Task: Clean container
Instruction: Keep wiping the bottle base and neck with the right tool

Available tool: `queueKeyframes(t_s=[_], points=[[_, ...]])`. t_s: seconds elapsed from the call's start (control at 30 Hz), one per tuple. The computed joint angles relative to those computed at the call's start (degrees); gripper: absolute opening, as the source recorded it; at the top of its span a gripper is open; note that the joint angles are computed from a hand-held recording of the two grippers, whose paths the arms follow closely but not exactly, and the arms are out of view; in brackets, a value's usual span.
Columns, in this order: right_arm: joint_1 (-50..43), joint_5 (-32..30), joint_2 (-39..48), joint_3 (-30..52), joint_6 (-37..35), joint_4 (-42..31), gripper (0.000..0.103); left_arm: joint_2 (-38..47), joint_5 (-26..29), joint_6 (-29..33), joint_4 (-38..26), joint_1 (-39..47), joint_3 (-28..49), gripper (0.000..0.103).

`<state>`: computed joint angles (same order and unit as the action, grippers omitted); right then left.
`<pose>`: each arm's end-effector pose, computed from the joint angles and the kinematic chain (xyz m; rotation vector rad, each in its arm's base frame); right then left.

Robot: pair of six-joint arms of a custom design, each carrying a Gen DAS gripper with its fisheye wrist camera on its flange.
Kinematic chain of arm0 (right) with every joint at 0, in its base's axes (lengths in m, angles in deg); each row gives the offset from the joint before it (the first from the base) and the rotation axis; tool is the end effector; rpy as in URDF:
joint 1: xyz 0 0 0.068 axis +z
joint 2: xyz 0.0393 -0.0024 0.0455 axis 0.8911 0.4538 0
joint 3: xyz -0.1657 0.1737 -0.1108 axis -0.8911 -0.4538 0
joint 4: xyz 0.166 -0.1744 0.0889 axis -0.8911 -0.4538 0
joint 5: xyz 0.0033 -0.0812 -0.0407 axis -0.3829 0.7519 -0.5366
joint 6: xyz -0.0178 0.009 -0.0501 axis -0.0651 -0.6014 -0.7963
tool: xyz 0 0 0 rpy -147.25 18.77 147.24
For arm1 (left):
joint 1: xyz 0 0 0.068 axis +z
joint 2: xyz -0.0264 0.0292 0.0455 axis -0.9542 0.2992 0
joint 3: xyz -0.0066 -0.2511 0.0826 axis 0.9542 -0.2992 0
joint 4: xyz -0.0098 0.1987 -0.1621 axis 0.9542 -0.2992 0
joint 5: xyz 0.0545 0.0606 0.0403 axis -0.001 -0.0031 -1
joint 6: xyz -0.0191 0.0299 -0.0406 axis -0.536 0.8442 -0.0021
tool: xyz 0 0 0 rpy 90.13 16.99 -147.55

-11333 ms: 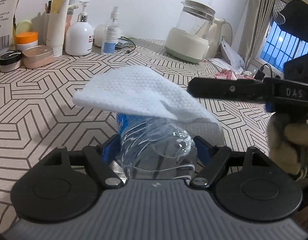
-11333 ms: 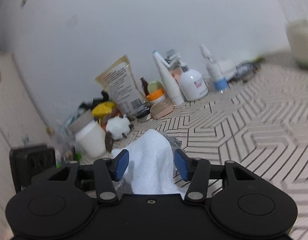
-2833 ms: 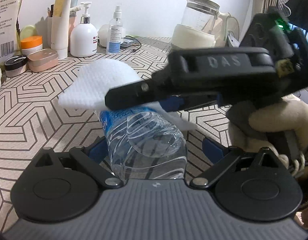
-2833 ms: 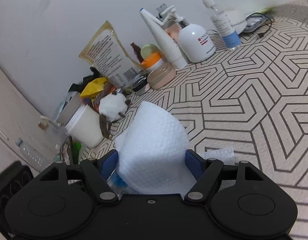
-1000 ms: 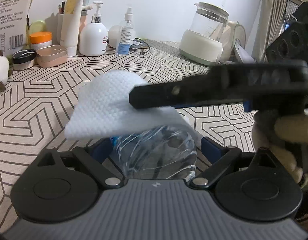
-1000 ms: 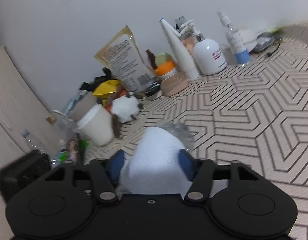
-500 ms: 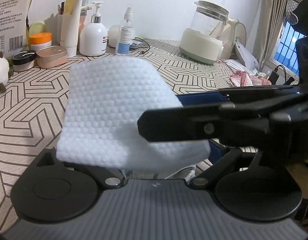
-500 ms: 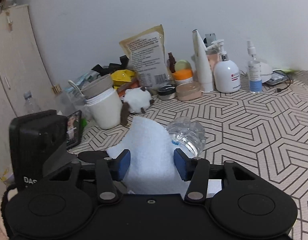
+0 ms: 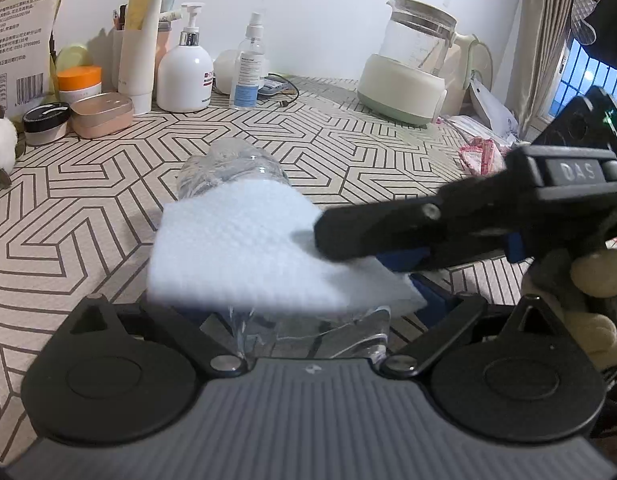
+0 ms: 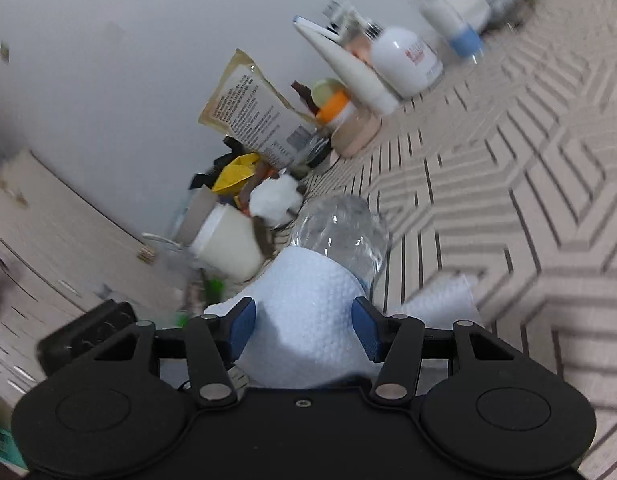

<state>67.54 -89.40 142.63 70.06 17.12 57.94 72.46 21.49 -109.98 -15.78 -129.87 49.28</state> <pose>0.3122 0.0583 0.0657 -0.6049 2.2322 1.5798 0.1306 -0.1721 0.0798 0.1236 2.1821 -0.3848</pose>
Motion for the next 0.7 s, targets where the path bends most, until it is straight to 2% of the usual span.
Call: queueKeyframes(t_s=[0.07, 0.23, 0.47, 0.63, 0.7], points=[[0.0, -0.1, -0.6, -1.2, -1.4, -0.3, 0.062, 0.0, 0.1, 0.0, 0.1, 0.0, 0.0, 0.100], [1.7, 0.4, 0.0, -1.6, 1.1, 2.3, 0.070, 0.1, 0.1, -0.1, 0.9, 0.0, -0.5, 0.100], [3.2, 2.5, -1.6, -2.9, 3.3, 6.4, 0.073, -0.3, 0.7, 0.0, 1.6, 0.5, -1.3, 0.100], [5.0, 7.8, -5.4, -7.4, 6.6, 18.1, 0.072, -0.6, 0.4, -0.3, 1.9, 0.5, -2.0, 0.100], [6.5, 10.3, -6.0, -7.0, 7.3, 19.0, 0.072, -0.9, -0.2, -1.0, 1.8, 0.1, -2.3, 0.100]])
